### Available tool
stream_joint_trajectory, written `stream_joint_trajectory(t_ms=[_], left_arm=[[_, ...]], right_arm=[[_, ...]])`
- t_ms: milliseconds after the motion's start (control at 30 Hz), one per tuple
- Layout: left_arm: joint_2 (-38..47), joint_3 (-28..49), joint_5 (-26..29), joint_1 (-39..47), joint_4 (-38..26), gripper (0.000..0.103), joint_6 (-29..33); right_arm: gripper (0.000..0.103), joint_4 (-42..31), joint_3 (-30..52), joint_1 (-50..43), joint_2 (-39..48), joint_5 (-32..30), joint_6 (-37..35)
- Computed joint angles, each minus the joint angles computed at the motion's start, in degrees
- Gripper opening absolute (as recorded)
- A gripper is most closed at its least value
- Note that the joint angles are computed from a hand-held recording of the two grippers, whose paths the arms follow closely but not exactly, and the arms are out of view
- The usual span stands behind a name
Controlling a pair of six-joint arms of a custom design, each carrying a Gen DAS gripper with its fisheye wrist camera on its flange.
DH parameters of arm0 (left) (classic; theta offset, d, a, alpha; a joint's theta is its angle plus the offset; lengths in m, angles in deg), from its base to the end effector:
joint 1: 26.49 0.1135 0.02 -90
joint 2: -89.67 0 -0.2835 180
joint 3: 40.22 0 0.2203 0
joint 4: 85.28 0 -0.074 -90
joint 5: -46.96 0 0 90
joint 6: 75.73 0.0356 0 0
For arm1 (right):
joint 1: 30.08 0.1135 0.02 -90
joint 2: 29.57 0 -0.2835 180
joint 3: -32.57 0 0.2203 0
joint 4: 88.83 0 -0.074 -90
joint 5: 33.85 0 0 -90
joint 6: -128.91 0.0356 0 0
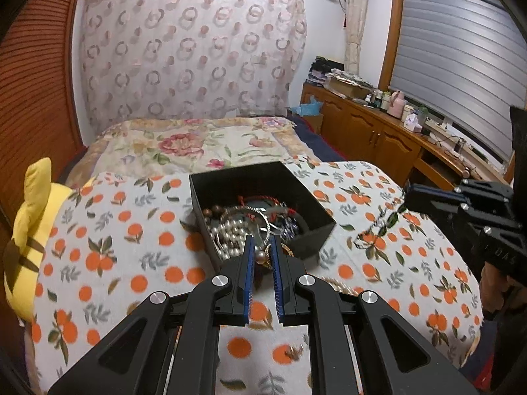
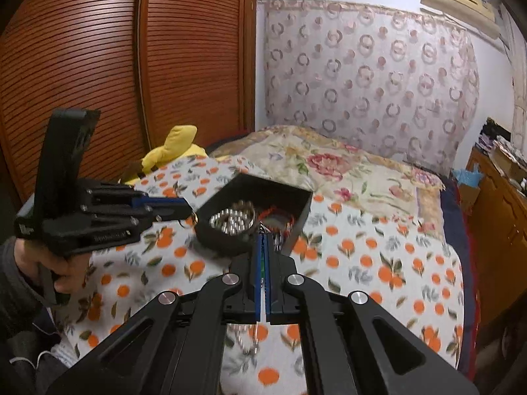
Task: Organize jewelry
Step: 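Drop the gold ring into the box with the left tool while the right releases the pendant inside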
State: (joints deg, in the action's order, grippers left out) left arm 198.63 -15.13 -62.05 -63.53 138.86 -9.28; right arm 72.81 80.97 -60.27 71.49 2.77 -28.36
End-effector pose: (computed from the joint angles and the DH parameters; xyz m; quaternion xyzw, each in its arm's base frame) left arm 0.1813 -0.1223 0.0938 0.0352 0.8949 -0.0822 0.4371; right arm 0.2209 -0.0955 0.1265 -0.3504 0.8119 0.1815 0.4301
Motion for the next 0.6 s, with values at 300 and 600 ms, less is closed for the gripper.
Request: stream_joint_trajectory(t_ms=[300, 600], left_arm=[[2.48, 5.13, 4.56, 6.38, -2.84, 0.009, 2.94], [3.16, 9.06, 8.15, 11.00, -7.02, 0.009, 5.09]], right_arm=[[0.002, 10.29, 4.95, 11.48, 4.19, 2.77, 14.50], [0.002, 15.70, 12.47, 19.14, 14.09, 7.45, 22.33]])
